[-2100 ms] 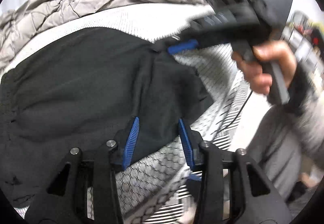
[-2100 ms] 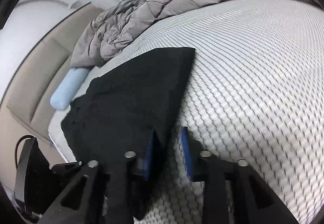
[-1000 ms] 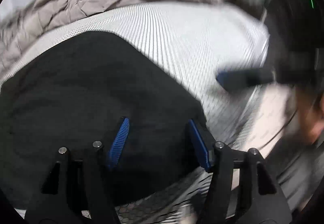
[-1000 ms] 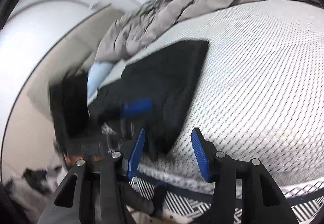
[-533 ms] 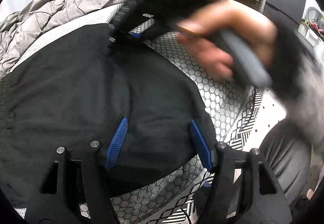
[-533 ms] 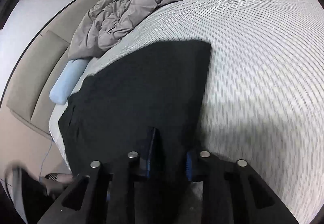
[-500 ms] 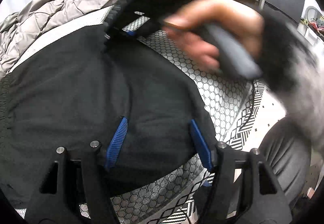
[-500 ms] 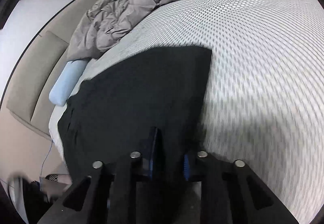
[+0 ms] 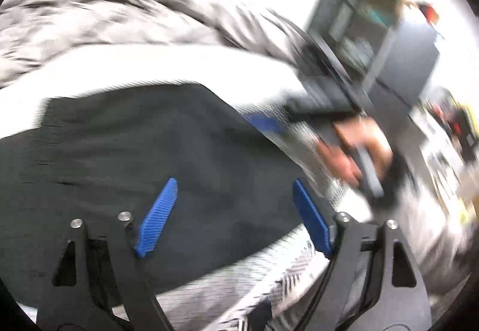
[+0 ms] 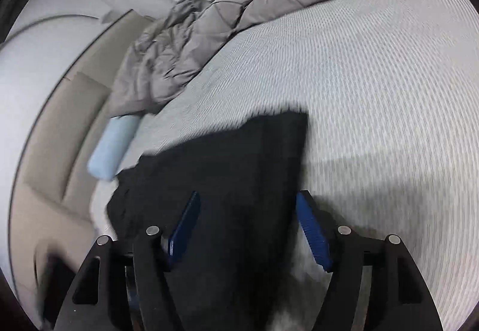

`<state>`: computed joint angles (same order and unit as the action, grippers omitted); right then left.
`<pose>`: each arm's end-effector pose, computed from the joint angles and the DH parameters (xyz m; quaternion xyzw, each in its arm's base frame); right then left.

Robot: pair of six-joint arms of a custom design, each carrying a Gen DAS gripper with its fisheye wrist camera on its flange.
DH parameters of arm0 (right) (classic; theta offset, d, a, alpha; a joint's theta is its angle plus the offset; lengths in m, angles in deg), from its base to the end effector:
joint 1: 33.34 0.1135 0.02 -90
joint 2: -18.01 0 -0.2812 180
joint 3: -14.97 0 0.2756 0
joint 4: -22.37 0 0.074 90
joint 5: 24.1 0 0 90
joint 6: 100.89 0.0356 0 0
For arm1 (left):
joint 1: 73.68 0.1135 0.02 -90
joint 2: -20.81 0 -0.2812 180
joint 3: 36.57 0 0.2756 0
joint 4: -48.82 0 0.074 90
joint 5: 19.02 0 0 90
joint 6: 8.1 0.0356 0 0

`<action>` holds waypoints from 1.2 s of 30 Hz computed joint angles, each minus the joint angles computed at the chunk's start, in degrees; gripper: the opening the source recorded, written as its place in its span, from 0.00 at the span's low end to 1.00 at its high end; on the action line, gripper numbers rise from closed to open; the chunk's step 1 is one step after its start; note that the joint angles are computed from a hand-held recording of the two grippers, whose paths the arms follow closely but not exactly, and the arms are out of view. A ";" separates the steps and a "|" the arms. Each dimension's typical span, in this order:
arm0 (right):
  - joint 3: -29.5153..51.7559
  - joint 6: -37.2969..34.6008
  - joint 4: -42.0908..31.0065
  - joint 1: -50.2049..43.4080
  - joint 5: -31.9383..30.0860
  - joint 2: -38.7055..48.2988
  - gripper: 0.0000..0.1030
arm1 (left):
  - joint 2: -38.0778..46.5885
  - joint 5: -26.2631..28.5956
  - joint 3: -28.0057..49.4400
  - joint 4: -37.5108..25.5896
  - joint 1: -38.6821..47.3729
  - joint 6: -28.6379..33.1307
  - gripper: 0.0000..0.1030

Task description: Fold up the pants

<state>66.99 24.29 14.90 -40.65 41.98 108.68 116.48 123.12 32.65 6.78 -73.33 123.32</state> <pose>0.3117 -0.0254 0.1458 0.2567 0.8738 0.2746 0.3085 0.3298 -0.0261 0.1814 0.3864 0.7976 -0.3436 0.3105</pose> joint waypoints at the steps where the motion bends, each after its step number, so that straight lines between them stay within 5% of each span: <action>1: -2.96 1.19 2.10 0.95 -0.61 -1.43 0.64 | 0.75 0.43 1.08 1.70 2.11 -2.50 0.76; 2: -4.20 1.96 4.73 2.07 -0.88 -1.01 0.60 | 1.80 0.23 2.20 3.38 3.41 -4.93 0.76; 4: -2.90 0.11 3.84 4.48 1.75 0.67 0.22 | 4.39 -0.93 4.54 5.80 5.37 -8.96 0.76; 6: 1.19 -2.69 0.85 6.69 8.04 2.62 0.10 | 6.12 -3.00 5.46 8.36 6.39 -11.80 0.76; 9: 6.08 -6.32 -3.78 6.69 14.96 3.99 0.11 | 8.45 -7.29 6.58 12.78 5.83 -13.49 0.76; 12: 5.36 -5.61 -7.48 7.24 18.90 1.01 0.23 | 8.39 -10.59 5.22 16.58 4.97 -11.77 0.76; 16: 3.49 -8.21 -12.46 15.71 32.94 -6.89 0.30 | 9.53 -15.62 5.99 20.97 -2.73 -9.94 0.76; 22: 8.95 -9.43 -12.83 24.78 30.53 0.72 0.33 | 15.04 -22.90 10.19 12.42 -9.54 -1.37 0.71; 26: 12.06 -13.94 -15.39 27.34 33.28 7.58 0.33 | 16.77 -20.72 11.83 8.99 -6.83 1.42 0.59; 29: 6.61 -12.89 -16.92 26.66 38.72 2.03 0.34 | 15.67 -19.68 9.58 9.75 -3.96 4.24 0.59; 32: -0.42 -9.65 -16.96 23.12 36.43 -5.91 0.34 | 14.26 -18.52 7.64 9.78 -0.97 6.43 0.59; 36: -2.30 -8.26 -16.21 24.67 38.94 -11.71 0.35 | 11.14 -11.96 9.31 6.83 2.27 3.25 0.60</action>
